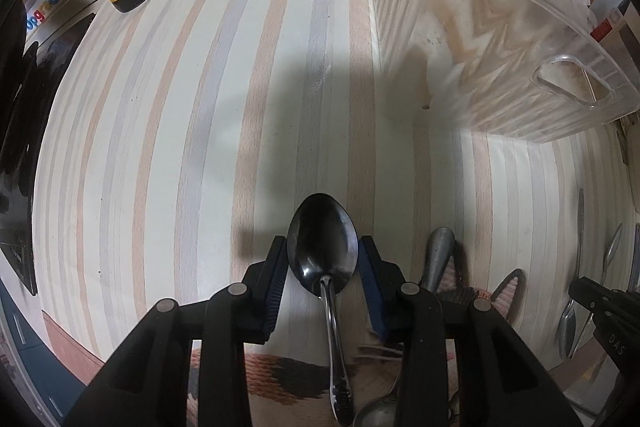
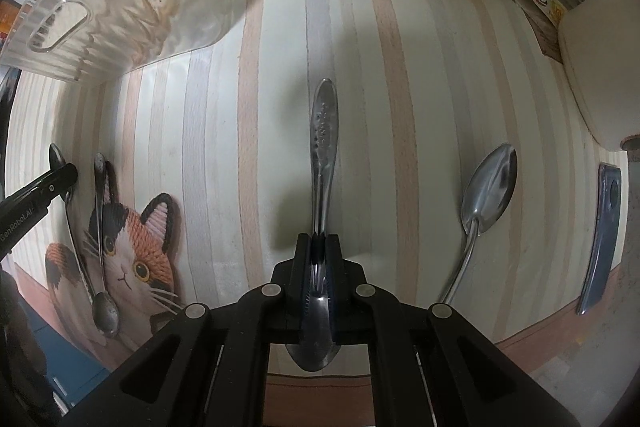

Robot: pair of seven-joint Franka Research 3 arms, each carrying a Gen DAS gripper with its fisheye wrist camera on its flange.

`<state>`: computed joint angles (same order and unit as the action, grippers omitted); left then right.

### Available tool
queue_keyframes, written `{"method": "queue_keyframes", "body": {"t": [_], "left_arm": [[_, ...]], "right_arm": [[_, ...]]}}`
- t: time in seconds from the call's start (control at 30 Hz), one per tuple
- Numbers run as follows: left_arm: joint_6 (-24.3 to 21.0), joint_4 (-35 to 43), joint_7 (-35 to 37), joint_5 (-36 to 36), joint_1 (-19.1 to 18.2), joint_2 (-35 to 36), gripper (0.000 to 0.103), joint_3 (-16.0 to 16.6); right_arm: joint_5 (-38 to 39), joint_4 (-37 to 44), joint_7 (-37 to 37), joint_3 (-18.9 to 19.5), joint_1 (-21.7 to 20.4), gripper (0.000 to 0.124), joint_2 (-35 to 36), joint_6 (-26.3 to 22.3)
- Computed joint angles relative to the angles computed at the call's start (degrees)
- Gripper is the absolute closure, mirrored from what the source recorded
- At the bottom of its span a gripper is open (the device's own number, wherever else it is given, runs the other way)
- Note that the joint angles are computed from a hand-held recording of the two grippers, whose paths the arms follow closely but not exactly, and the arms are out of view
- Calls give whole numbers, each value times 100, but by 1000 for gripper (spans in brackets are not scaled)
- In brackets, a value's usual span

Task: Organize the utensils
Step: 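Grasp a metal spoon by its bowl with the left tool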

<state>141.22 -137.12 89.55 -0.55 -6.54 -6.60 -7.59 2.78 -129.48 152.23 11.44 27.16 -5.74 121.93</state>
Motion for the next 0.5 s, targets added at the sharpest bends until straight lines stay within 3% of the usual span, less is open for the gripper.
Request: {"method": "queue_keyframes", "body": {"t": [0.2, 0.5], "left_arm": [[-137, -108, -31, 85, -47, -191, 71, -24], [-183, -398, 163, -54, -99, -761, 71, 115]], "right_arm": [[251, -565, 66, -14, -67, 117, -506, 467], [297, -933, 105, 80, -270, 117, -1157, 608]]}}
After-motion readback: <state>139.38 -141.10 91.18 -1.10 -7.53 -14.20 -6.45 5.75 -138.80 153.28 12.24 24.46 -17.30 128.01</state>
